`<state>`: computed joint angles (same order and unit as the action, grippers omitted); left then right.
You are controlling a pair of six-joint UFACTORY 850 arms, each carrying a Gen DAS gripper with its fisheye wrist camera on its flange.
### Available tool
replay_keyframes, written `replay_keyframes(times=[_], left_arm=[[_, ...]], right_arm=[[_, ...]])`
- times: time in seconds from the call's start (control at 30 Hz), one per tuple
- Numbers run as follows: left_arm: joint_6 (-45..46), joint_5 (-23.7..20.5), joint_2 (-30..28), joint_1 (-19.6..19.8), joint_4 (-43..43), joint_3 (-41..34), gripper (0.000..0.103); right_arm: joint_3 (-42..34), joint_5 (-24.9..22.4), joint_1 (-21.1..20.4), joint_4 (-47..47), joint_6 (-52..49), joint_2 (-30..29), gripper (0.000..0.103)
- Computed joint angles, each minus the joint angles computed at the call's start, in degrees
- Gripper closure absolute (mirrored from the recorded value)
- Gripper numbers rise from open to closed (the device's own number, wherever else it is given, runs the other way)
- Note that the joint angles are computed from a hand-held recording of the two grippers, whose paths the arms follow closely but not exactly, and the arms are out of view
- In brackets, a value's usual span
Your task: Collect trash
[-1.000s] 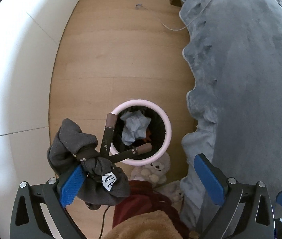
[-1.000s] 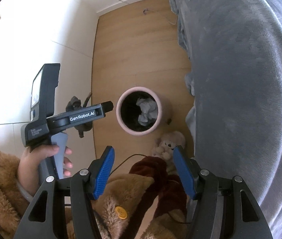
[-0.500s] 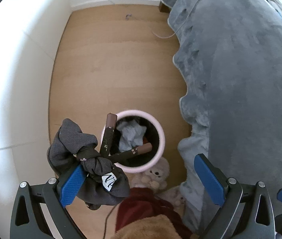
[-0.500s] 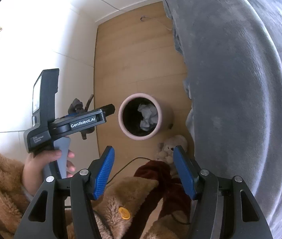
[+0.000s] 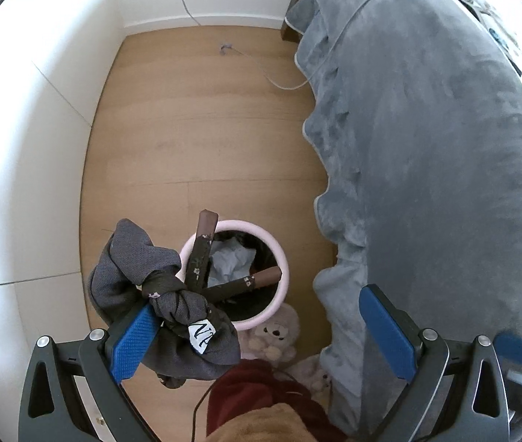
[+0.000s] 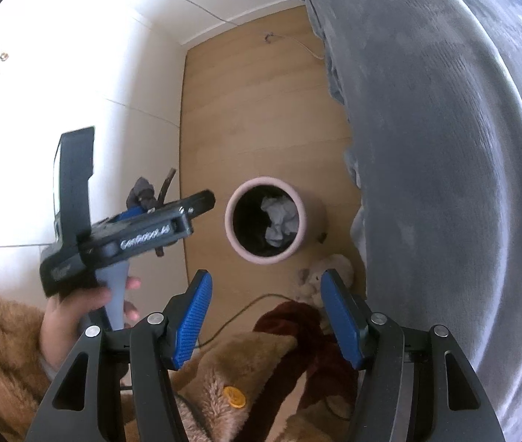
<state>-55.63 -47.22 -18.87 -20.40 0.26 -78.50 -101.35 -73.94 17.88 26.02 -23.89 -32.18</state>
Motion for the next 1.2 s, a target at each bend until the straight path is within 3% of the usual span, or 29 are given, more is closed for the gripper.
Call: replay_keyframes(times=[0.3, 0.6, 0.77, 0.93, 1.07, 1.2], left_arm=[[4.60, 4.53, 2.09, 0.46, -3.23, 3.96, 0.000], [10.92, 8.29, 3.23, 1.10, -5.22, 5.11, 0.000], [18.80, 10.74, 3.82, 2.14, -11.53, 5.84, 0.000], [25.44, 10.22, 3.69, 2.52, -15.01, 5.43, 0.000], [29.91, 9.86, 3.42, 2.89, -17.68, 4.99, 0.000], [33.20, 11.47, 3.58, 3.44, -21.29, 5.27, 0.000]], right_arm=[[-2.20, 2.28, -0.03, 4.73, -0.56, -2.85, 0.042], [-6.79, -1.10, 0.32, 10.37, -3.92, -7.85, 0.042], [-14.50, -9.50, 0.08, 15.48, -6.48, -14.23, 0.042], [-28.39, -19.01, 1.39, 17.30, -9.48, -23.59, 0.041], [-41.14, -28.19, 3.71, 18.17, -10.44, -31.83, 0.032], [-47.00, -31.95, 5.91, 17.18, -9.90, -36.04, 0.032]])
